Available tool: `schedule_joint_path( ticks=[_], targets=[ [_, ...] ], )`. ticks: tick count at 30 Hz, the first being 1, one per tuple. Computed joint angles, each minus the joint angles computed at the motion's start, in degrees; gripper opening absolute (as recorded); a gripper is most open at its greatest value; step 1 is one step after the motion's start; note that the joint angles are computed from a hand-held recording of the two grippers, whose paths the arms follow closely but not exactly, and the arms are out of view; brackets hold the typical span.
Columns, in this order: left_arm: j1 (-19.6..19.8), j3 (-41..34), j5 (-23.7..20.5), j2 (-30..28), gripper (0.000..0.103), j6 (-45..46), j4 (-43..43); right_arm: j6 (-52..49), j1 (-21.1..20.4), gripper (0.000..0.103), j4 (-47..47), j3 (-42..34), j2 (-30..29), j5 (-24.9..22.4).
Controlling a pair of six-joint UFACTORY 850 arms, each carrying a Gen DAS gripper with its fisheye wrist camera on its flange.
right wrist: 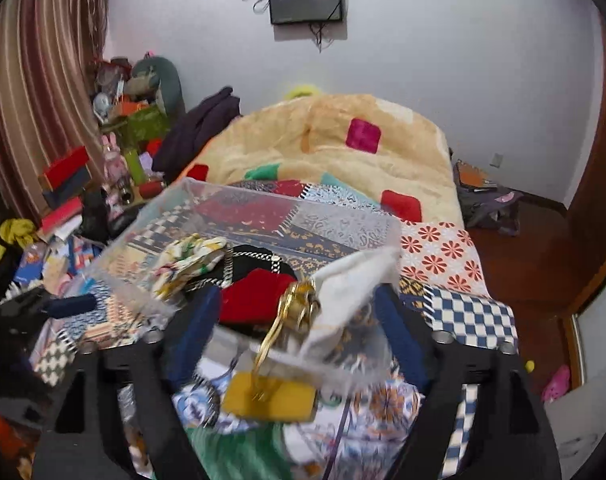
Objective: Organize soft objects
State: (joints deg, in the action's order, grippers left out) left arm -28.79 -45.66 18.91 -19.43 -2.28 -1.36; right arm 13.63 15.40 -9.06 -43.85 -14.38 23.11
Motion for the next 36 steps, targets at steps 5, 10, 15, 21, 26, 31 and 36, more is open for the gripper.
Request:
schedule_joint_path(
  ticks=[5, 10, 15, 21, 26, 31, 36],
  targets=[
    [-0.5, 0.3, -0.9, -1.0, 0.09, -1.0, -0.4, 5.8, 0.8, 0.085, -3.8, 4.9, 2.5, 0.9],
    [-0.2, 0.9, -1.2, -1.9, 0.089, -7.0, 3.0, 17.2, 0.9, 0.085, -13.9, 5.6, 0.0, -0.1],
    [0.4, 1.3, -1.0, -2.0, 0.074, -12.5, 7.8, 26.7, 1.0, 0.085, -23.2, 4.7, -3.1, -0.5],
    [0.4, 2.1, 0.2, -1.7, 0.055, -16.5, 12.1, 25.6, 1.7, 0.076, -22.5, 4.6, -3.4, -0.9],
    [0.0, 2.7, 0.8, -1.3, 0.042, -16.7, 13.2, 30.3, 1.4, 0.052, -28.0, 4.4, -4.3, -0.3],
    [-0.7, 3.4, 1.2, -0.5, 0.03, -14.2, 10.8, 33.1, 1.4, 0.026, -31.6, 4.5, -4.6, 0.8],
    [-1.5, 5.1, 1.9, 1.4, 0.026, -11.5, 8.0, 32.5, 1.0, 0.015, -31.2, 6.0, -3.3, 2.3]
  ],
)
